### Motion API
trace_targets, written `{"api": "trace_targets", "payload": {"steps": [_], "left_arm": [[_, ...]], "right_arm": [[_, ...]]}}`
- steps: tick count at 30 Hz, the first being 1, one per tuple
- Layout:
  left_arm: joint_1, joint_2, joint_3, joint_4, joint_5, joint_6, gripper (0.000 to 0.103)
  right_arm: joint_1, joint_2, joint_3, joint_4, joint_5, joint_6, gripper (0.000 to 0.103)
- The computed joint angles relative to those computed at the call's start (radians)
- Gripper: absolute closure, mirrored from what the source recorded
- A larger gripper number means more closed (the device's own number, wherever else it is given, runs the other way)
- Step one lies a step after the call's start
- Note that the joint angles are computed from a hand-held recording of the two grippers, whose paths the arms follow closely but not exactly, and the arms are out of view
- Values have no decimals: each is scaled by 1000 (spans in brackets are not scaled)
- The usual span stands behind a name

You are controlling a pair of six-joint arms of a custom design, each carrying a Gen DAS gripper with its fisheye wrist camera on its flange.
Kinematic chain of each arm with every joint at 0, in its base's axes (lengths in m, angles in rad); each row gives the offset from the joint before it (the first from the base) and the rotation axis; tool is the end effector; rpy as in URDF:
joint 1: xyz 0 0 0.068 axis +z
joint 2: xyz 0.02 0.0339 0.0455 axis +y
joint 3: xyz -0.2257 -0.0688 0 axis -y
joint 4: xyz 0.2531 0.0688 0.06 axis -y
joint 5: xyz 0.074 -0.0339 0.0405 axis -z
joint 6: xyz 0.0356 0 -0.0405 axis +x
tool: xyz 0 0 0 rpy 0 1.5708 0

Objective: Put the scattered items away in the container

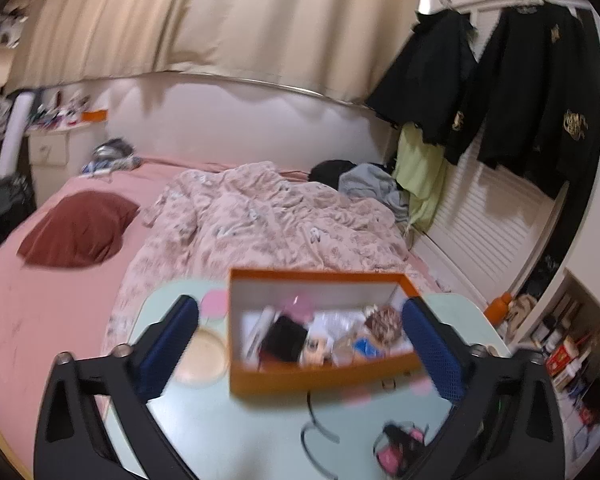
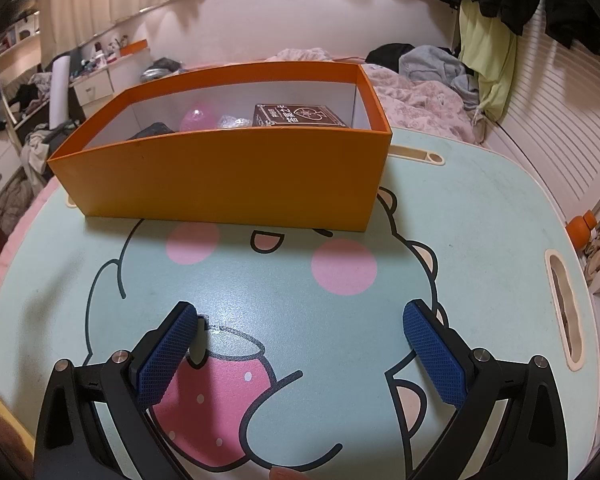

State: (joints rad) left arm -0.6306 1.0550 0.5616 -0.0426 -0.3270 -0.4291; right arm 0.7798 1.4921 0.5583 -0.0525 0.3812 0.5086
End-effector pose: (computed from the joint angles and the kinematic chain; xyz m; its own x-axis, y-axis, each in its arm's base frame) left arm 0.2108 -0.1397 0.1878 -0.5146 -0.1121 -0.8501 0.1333 0.9689 -0.2085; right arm 0.1943 0.1735 0.0815 -0.7647 -0.1205 -0.6330 -0.1538 0.9881 -0.0023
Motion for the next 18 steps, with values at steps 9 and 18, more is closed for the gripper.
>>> {"api": "trace_targets", "payload": {"steps": [9,18], "left_arm": [[105,757,634,-279,225,25,63],[100,1020,926,-472,175,18,65]], "right_arm": [[11,-20,3,-21,2,9,0],[-11,-22,-25,31,-24,-8,0]]}}
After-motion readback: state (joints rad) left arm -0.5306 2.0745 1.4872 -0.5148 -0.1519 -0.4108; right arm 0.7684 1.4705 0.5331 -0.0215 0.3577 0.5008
